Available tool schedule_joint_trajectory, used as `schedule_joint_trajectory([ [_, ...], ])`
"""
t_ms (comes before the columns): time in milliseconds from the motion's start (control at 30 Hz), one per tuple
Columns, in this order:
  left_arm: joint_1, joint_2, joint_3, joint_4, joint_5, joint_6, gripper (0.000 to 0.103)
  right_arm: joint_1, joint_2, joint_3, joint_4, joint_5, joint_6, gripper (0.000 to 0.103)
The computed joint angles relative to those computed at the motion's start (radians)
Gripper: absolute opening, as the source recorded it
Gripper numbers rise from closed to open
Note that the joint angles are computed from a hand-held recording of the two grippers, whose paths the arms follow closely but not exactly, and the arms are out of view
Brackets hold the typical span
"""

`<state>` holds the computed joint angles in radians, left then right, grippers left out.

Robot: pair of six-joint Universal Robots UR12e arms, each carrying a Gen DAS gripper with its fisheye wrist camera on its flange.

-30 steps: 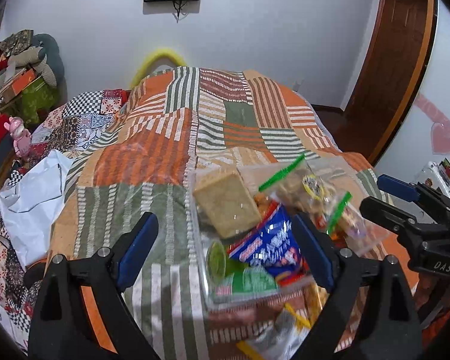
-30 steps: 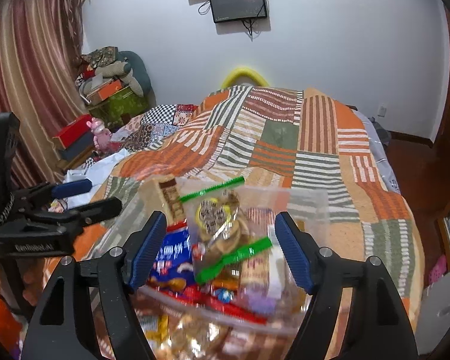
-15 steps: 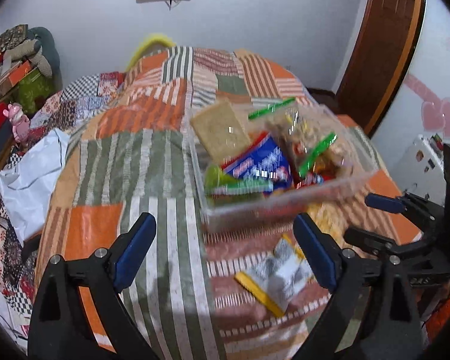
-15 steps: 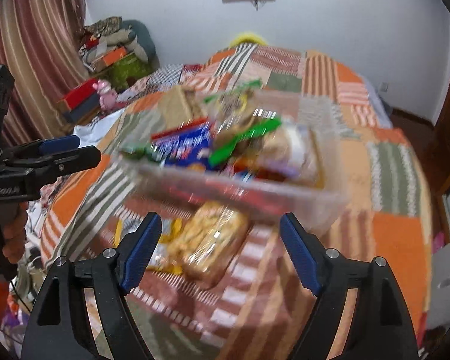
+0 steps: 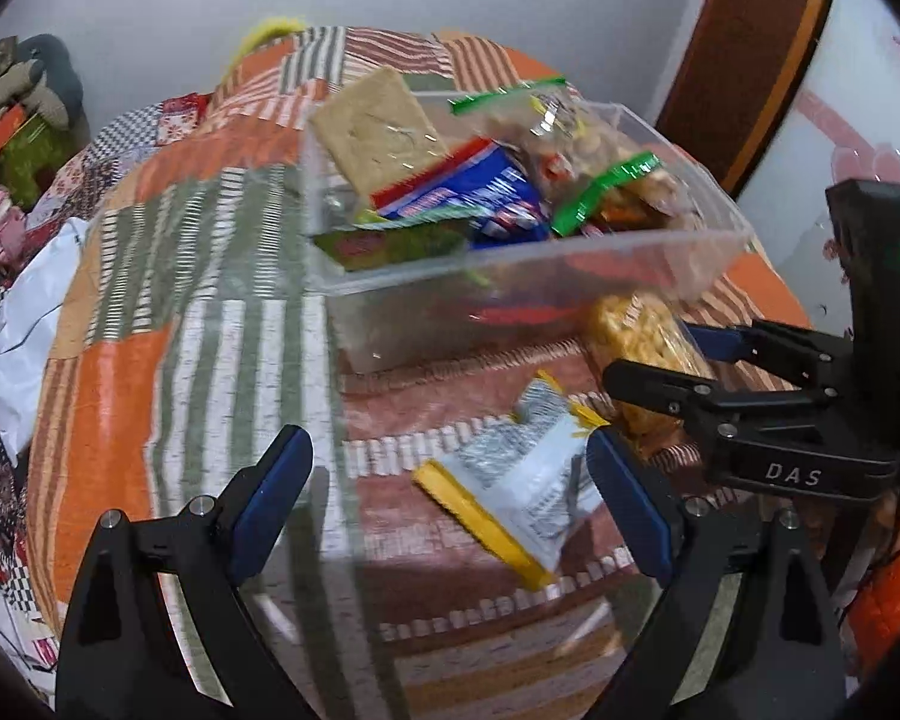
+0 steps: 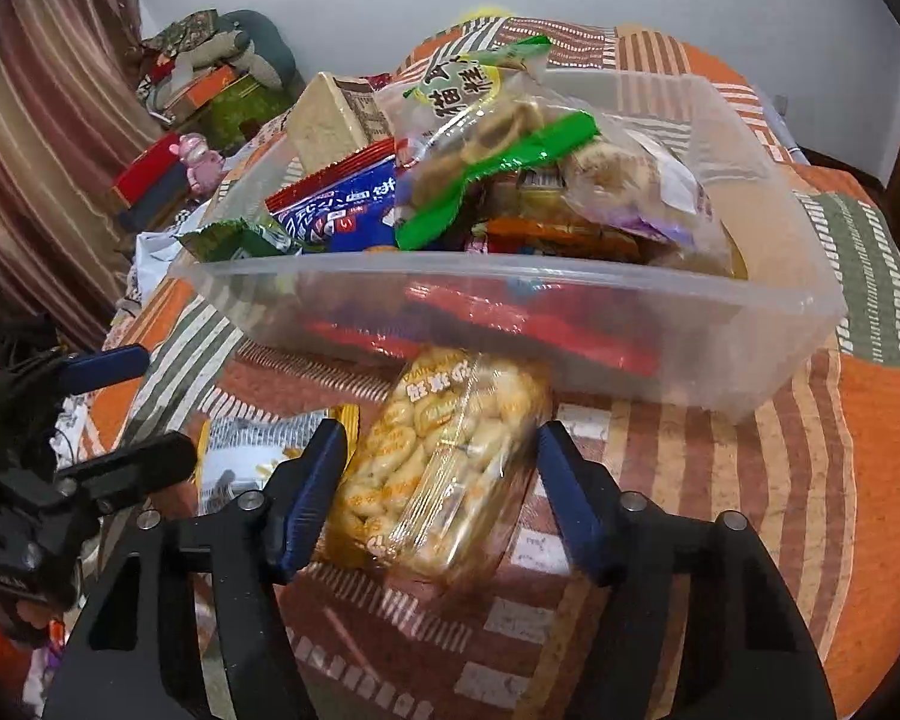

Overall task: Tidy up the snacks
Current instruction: 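Grasp white-and-yellow packet with left tool while right tool grasps clear puffed-snack bag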

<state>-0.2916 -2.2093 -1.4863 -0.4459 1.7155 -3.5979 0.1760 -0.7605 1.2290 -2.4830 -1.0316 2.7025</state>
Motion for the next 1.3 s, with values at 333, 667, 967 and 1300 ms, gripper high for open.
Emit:
schedule_joint_trajectory([
  [333, -0.004, -0.049, 0.054, -0.061, -0.114, 0.013, 0.095, -0.032, -0.038, 0.064, -0.021, 0.02, -0.04, 0.044],
  [667, -0.031, -0.071, 0.074, -0.034, -0.048, 0.042, 0.087, -0.038, -0.046, 0.071, 0.006, 0.017, -0.06, 0.046],
  [967, -0.024, -0.045, 0.034, 0.024, -0.055, 0.072, 0.065, -0.045, -0.049, 0.089, -0.017, 0.048, -0.027, 0.044],
  [1300, -0.036, -0.011, 0.023, 0.114, 0.006, 0.082, 0.065, -0.064, -0.081, 0.13, -0.081, 0.08, -0.019, 0.043],
])
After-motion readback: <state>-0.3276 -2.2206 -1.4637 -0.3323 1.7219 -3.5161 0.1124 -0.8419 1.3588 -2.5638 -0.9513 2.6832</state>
